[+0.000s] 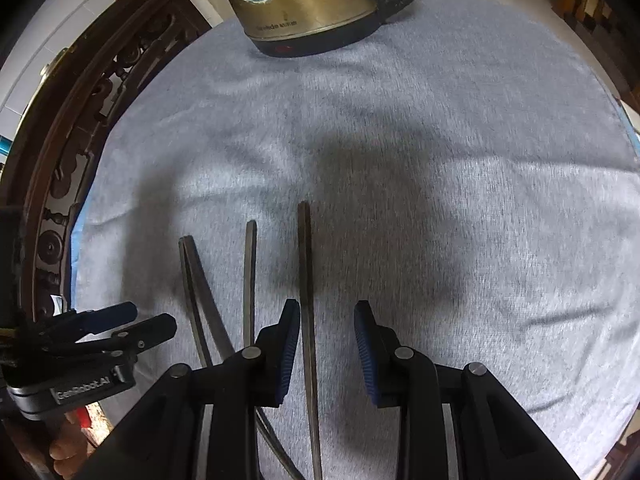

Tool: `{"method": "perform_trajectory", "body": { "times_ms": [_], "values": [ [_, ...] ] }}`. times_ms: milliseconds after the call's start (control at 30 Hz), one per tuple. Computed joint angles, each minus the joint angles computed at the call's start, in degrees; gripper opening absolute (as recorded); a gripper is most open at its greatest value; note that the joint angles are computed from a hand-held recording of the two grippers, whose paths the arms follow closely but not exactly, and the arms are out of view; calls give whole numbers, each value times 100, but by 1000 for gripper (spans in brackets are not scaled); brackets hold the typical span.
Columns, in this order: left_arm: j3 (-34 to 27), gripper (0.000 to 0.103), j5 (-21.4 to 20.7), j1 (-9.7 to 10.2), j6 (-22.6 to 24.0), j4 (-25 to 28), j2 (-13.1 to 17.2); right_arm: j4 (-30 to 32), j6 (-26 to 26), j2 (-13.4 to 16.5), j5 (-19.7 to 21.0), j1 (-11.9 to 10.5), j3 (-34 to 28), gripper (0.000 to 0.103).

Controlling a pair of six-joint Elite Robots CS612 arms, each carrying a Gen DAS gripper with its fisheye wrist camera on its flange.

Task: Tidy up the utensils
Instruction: 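Lower the left gripper and close it on one dark chopstick, then close the right gripper on another chopstick while the left gripper holds its chopstick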

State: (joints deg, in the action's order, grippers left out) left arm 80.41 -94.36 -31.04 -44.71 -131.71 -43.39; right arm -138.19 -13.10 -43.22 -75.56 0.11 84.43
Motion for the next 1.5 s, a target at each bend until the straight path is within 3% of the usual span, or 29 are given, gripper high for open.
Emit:
{"method": "perform_trajectory", "body": {
  "times_ms": [167,400,533,733,800,1000,1200,1433,1500],
  "values": [
    [-124,65,-83,-4,-50,125,85,187,32,61,-184,35,-161,31],
    [-346,61,-320,7,-155,198,277,232,137,111,-126,37,-205,31],
    [-318,58,-60,-92,-101,134,295,323,189,181,56,-11,-299,31],
    [-256,32,171,-90,186,42,271,258,168,170,150,-60,-239,31],
    [-321,15,338,-90,421,272,273,249,149,163,148,-49,-228,31],
    [-525,15,647,-103,1041,785,324,181,172,180,-145,54,-268,31],
    [-586,15,239,89,620,592,379,414,165,323,-586,199,-585,31],
    [-368,15,257,44,418,275,297,491,25,405,-919,348,-776,31],
    [-324,15,310,-4,374,188,289,432,-37,393,-889,358,-744,23]
  ]
}}
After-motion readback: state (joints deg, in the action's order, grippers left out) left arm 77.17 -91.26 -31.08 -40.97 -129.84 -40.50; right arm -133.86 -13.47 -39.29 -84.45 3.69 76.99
